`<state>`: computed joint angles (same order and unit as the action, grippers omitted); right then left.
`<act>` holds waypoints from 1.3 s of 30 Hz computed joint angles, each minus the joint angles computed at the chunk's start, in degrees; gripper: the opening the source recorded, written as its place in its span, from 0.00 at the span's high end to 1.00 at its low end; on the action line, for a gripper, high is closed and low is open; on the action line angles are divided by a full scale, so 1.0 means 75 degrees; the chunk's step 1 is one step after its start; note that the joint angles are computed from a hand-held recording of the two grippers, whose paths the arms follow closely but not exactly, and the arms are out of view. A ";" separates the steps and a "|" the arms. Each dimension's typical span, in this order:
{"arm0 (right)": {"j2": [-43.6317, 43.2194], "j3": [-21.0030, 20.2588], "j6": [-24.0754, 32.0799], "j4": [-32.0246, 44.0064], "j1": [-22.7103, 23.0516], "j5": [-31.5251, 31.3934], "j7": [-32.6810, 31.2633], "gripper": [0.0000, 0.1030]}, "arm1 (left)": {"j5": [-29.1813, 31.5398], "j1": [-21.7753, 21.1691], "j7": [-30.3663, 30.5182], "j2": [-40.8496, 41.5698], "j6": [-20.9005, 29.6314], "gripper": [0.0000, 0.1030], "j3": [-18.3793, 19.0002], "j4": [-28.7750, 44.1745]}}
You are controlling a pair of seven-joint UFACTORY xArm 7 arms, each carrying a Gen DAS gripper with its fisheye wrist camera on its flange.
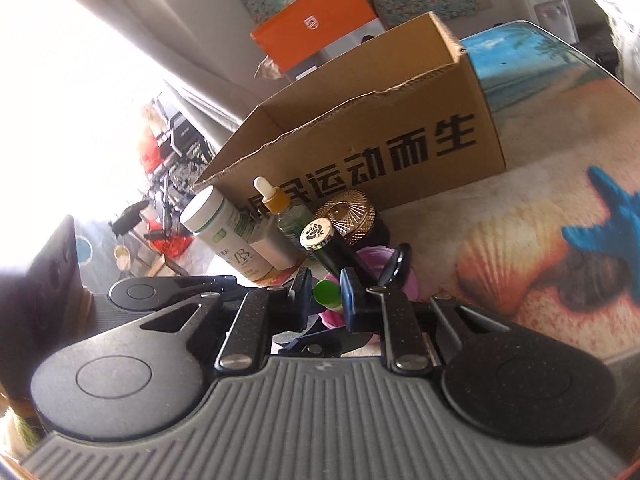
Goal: Organize rigid objects
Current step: 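Lift the glue stick with the right tool and carry it toward the cardboard box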
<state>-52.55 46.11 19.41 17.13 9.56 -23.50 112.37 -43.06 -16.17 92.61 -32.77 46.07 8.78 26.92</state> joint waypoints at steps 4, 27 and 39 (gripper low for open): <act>0.0337 -0.0048 0.0024 0.0233 -0.0215 -0.0224 -0.0420 0.83 | -0.0080 0.0023 0.0008 0.0100 0.0164 0.72 0.0072 0.0089; 0.0720 0.0084 0.1247 0.1324 -0.0252 -0.0778 -0.1060 0.83 | -0.0342 0.0456 0.0250 -0.0476 0.0831 0.84 0.0420 0.0281; 0.0651 0.0103 0.1867 0.2109 -0.0299 -0.1204 -0.1714 0.83 | -0.0591 0.0573 0.0029 -0.0897 0.1227 0.84 0.0722 0.0647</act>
<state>-47.67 46.88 33.41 32.95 7.32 -32.53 99.52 -47.50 -11.87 92.83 -39.50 55.28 14.20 31.77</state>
